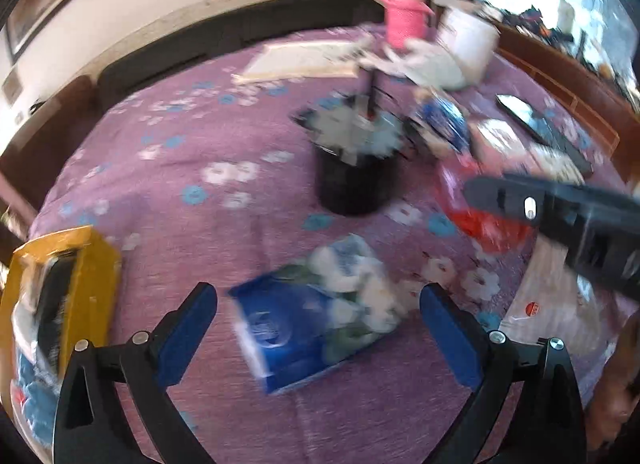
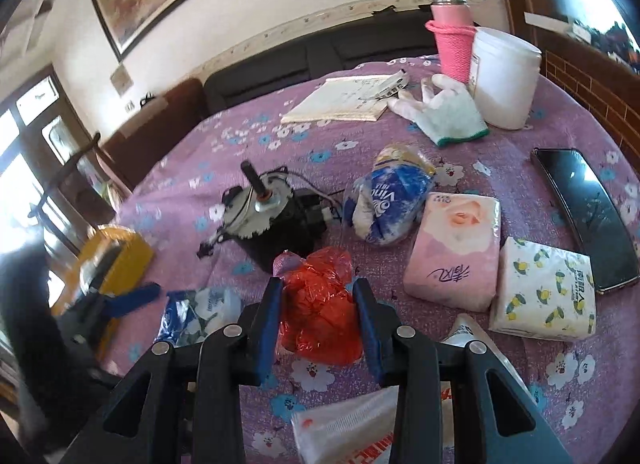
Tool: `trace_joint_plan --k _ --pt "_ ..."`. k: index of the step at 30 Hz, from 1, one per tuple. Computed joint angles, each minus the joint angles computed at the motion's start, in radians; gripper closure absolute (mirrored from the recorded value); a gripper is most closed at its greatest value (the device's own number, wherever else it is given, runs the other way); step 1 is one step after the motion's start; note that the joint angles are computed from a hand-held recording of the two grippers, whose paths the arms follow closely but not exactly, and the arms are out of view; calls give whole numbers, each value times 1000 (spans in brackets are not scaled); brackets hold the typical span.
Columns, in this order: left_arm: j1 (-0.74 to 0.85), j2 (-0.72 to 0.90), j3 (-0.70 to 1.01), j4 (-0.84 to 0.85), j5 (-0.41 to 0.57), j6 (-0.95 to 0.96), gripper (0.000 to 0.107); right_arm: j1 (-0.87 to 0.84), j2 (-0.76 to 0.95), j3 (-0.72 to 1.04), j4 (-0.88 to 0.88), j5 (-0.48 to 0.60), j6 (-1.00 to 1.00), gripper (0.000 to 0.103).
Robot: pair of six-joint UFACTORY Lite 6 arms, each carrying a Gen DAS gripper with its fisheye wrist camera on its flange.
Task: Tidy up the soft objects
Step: 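Grasp the blue-and-white tissue pack with left tool while right tool grasps the red bag, then carry the tissue pack and red bag over the yellow tray and open both tools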
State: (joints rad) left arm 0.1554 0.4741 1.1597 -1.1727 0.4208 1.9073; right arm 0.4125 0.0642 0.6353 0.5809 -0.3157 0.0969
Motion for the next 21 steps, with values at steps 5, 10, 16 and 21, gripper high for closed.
trace_joint_plan --k 5,10,16,21 --pt "30 38 66 150 106 -174 20 14 -19 -12 4 -15 8 64" --pt "139 -40 36 171 227 -189 20 14 -39 -30 -47 -32 59 65" --pt "410 -159 57 229 526 -211 20 38 -26 -26 49 -46 -26 65" --pt "654 -68 255 265 672 -237 20 78 -26 -26 188 -64 -152 65"
